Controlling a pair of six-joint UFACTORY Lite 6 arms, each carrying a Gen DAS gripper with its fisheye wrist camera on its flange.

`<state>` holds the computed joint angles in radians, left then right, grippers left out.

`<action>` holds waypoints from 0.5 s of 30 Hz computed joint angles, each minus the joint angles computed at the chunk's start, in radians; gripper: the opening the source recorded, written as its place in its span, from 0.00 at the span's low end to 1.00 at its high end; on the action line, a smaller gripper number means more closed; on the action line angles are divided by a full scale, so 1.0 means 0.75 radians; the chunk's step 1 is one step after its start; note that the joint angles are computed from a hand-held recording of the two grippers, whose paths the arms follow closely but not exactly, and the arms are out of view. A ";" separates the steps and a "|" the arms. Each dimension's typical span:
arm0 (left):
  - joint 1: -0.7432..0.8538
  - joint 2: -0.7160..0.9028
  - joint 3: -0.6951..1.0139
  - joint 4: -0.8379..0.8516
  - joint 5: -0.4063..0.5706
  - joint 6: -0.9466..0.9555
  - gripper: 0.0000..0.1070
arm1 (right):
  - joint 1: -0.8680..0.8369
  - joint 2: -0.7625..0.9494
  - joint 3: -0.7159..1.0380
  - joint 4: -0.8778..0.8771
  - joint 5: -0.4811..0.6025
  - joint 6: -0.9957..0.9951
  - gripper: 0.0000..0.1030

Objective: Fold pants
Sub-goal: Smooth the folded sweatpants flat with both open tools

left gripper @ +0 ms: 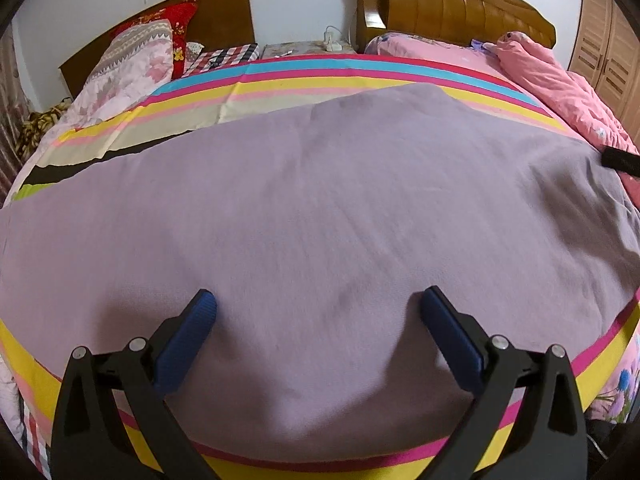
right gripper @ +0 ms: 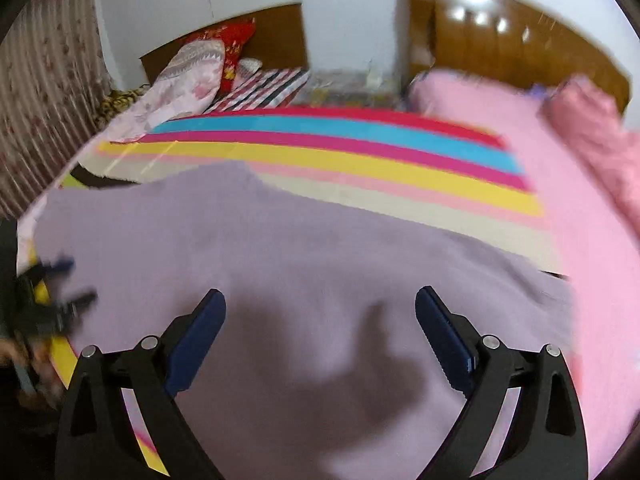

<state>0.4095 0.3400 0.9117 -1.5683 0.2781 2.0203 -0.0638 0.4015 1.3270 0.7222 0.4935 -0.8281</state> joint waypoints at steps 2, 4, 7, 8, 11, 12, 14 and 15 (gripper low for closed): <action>0.032 0.006 -0.004 -0.028 0.040 0.068 0.95 | 0.061 0.230 0.214 -0.271 -0.012 0.279 0.90; 0.050 0.002 -0.021 -0.073 0.074 0.146 0.95 | 0.120 0.319 0.321 -0.533 -0.055 0.553 0.95; 0.076 0.003 -0.026 -0.073 0.111 0.184 0.95 | 0.140 0.309 0.390 -0.583 -0.004 0.773 0.95; 0.078 0.005 -0.025 -0.075 0.116 0.188 0.95 | 0.147 0.300 0.395 -0.512 -0.003 0.742 0.95; 0.072 0.015 -0.013 -0.079 0.116 0.187 0.95 | 0.255 0.363 0.531 -0.415 0.078 0.675 0.95; 0.071 0.017 -0.011 -0.081 0.116 0.186 0.95 | 0.316 0.406 0.598 -0.494 0.093 0.734 0.95; 0.078 0.021 -0.010 -0.089 0.123 0.202 0.95 | 0.448 0.545 0.795 -0.601 0.133 0.796 0.95; 0.079 0.020 -0.012 -0.094 0.125 0.208 0.95 | 0.486 0.621 0.899 -0.610 0.168 0.801 0.95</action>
<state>0.4687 0.3554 0.9027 -1.6388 0.3718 2.1764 0.3005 0.8676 2.0014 0.2643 0.6192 -0.2276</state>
